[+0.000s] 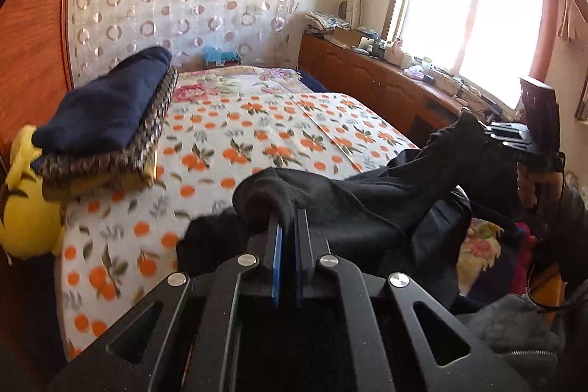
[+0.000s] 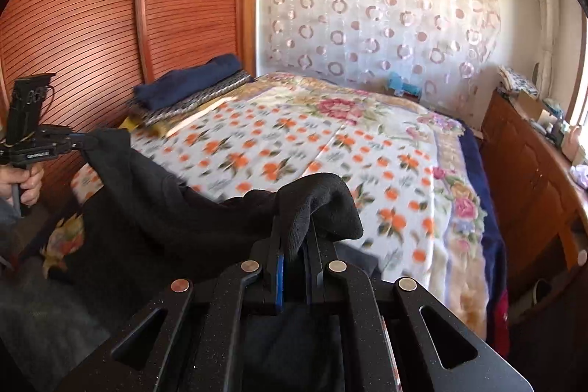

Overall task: Fold small clothes
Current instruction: 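Grasp the black T-shirt's hem with both grippers and lift it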

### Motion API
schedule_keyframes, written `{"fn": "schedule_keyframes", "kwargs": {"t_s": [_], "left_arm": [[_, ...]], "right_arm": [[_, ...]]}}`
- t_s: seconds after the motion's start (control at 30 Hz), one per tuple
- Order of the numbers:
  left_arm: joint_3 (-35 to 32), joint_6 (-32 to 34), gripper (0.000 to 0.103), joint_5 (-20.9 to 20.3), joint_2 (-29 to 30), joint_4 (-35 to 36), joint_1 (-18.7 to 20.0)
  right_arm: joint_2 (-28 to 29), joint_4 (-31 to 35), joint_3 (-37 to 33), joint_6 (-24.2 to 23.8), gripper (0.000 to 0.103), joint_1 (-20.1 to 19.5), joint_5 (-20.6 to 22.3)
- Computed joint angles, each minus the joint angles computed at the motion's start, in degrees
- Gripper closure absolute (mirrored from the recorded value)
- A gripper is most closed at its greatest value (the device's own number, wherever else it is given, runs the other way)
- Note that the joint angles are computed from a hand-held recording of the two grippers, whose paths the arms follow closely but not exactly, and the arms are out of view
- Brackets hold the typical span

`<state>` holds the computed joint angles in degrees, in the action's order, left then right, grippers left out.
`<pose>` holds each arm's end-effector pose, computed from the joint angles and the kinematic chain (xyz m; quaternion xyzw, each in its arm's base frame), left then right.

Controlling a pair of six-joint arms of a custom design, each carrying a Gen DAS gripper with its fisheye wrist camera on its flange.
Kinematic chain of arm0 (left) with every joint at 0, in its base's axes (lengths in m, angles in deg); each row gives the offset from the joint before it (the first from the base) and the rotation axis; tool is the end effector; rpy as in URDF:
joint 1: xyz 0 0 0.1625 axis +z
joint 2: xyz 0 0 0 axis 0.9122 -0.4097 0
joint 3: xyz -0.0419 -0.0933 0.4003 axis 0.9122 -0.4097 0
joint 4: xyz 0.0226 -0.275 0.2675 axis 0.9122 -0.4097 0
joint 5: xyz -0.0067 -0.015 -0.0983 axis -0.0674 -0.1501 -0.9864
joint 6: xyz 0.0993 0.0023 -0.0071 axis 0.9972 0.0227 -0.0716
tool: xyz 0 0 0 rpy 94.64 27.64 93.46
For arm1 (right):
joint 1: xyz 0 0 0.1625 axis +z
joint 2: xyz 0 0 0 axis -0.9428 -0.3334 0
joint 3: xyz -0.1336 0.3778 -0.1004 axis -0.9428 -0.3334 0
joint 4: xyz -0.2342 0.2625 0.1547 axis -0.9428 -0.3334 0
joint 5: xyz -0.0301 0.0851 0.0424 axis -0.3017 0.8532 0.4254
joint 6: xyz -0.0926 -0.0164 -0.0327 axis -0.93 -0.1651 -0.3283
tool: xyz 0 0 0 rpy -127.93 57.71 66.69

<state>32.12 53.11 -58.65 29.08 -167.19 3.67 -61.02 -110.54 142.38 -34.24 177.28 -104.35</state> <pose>-0.1351 -0.7687 0.3331 0.4362 0.8712 -0.2131 0.0726 0.2473 -0.5602 0.1997 0.2365 -0.8252 0.3893 0.3341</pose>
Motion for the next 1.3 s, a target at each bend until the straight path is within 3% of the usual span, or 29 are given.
{"fn": "schedule_keyframes", "kwargs": {"t_s": [0.13,0.23,0.53,0.77,0.87,1.0,1.1,1.23,1.3], "left_arm": [[3.7,-0.7,0.096,1.0,-2.4,-0.5,0.6],[6.2,-0.8,0.096,2.4,-3.7,-0.4,1.0],[9.6,-0.8,0.096,6.9,-3.8,-0.2,2.1],[9.7,-0.1,0.096,7.0,-4.8,0.2,1.7],[9.8,0.5,0.087,7.2,-5.4,-0.6,1.3],[9.2,1.0,0.061,7.1,-5.7,-2.2,1.2],[7.9,1.2,0.059,8.1,-4.8,-2.7,1.0],[6.8,1.3,0.030,10.5,-3.0,-5.2,0.9],[5.5,1.0,0.027,10.4,-2.1,-4.3,1.0]], "right_arm": [[-1.8,3.8,2.7,2.0,0.096,1.0,-2.9],[-2.8,6.9,3.5,4.7,0.096,0.8,-2.8],[-2.7,14.7,4.1,11.0,0.096,-3.5,-1.7],[-2.2,14.7,3.9,12.7,0.096,-3.0,-2.1],[-1.9,13.7,5.3,13.3,0.096,-2.6,-2.9],[-3.0,14.7,6.3,13.5,0.096,-1.7,-3.9],[-3.7,15.0,6.4,12.7,0.096,-0.6,-5.4],[-4.7,14.9,6.2,11.7,0.096,0.5,-6.2],[-5.0,14.7,6.0,11.0,0.096,0.8,-6.6]]}}
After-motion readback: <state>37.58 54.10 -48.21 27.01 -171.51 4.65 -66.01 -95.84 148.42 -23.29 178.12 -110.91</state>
